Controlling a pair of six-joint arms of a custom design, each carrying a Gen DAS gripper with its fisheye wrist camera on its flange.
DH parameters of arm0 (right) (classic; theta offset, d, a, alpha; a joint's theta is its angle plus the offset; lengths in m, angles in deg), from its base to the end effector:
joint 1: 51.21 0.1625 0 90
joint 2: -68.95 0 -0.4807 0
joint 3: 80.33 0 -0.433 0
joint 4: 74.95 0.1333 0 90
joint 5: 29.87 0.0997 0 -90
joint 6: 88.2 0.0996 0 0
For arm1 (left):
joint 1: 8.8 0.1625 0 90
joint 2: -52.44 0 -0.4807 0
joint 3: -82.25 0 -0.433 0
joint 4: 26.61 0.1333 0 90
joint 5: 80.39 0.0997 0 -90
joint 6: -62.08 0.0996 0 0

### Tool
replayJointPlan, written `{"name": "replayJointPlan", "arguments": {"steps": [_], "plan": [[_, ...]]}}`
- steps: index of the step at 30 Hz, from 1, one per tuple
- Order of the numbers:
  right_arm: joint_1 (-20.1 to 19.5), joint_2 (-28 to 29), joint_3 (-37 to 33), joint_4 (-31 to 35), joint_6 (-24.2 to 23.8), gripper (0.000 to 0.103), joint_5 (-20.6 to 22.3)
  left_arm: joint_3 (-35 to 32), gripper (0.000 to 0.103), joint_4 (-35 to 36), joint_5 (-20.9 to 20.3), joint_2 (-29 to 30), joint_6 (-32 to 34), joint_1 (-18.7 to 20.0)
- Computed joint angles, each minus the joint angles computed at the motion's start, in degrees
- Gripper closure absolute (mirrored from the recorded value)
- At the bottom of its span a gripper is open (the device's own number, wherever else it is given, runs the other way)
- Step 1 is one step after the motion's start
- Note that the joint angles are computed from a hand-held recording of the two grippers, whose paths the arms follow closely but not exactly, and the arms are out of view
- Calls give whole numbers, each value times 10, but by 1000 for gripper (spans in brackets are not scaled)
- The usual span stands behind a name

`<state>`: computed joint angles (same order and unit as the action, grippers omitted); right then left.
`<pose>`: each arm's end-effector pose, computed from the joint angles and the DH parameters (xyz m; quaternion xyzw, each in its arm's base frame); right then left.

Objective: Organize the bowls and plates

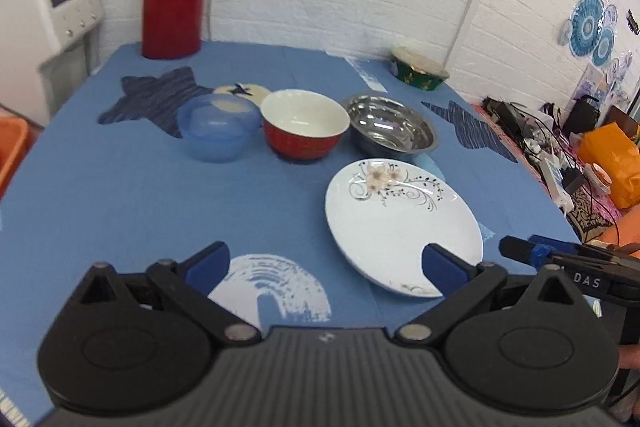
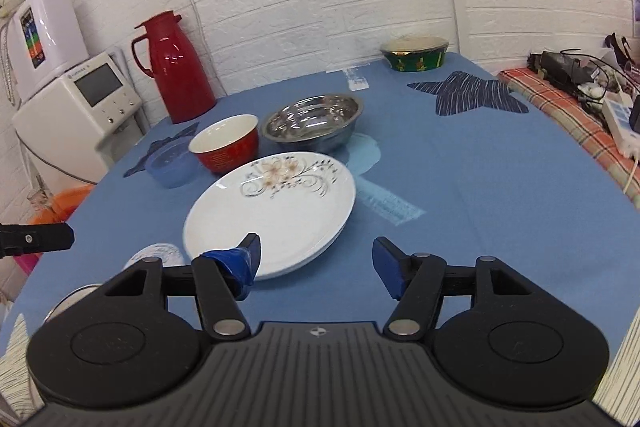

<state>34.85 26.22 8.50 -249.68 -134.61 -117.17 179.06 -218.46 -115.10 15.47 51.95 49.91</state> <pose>0.0832 -0.8009 0.1612 0.3490 -0.8766 0.3087 0.1205 -0.1868 -0.7216 0.1018 -0.0117 0.8435 -0.4502 0.2929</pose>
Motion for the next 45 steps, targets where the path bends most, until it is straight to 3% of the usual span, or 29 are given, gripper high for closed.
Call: {"name": "replayJointPlan", "arguments": {"steps": [3, 7, 10, 12, 14, 17, 22, 24, 26, 28, 30, 37, 45], "plan": [[14, 45, -85, 69, -12, 55, -35, -73, 2, 119, -59, 11, -47, 37], [29, 106, -177, 112, -18, 55, -98, -157, 6, 229, -57, 46, -61, 60], [33, 130, -214, 141, -24, 55, -118, -187, 11, 271, -71, 58, -73, 71], [37, 140, -225, 149, -31, 55, -128, -196, 22, 291, -83, 61, -84, 78], [38, 146, -233, 167, -37, 55, -136, -196, 26, 287, -77, 65, -73, 77], [34, 147, -225, 163, -67, 52, -115, -197, 28, 286, -67, 67, -68, 75], [34, 147, -218, 151, -66, 49, -109, -195, 32, 271, -40, 75, -53, 70], [32, 142, -208, 148, -65, 50, -100, -199, 49, 270, -14, 83, -42, 65], [28, 139, -194, 127, -81, 53, -87, -193, 68, 254, -37, 79, -40, 66], [24, 138, -194, 127, -84, 60, -71, -193, 72, 251, -34, 80, -46, 65], [23, 139, -199, 130, -80, 63, -69, -191, 83, 258, -41, 76, -68, 66], [24, 118, -172, 146, -35, 63, -59, -167, 86, 263, -25, 56, -82, 54], [26, 79, -101, 97, -30, 62, -32, -77, 86, 192, 1, 16, -94, 23]]}}
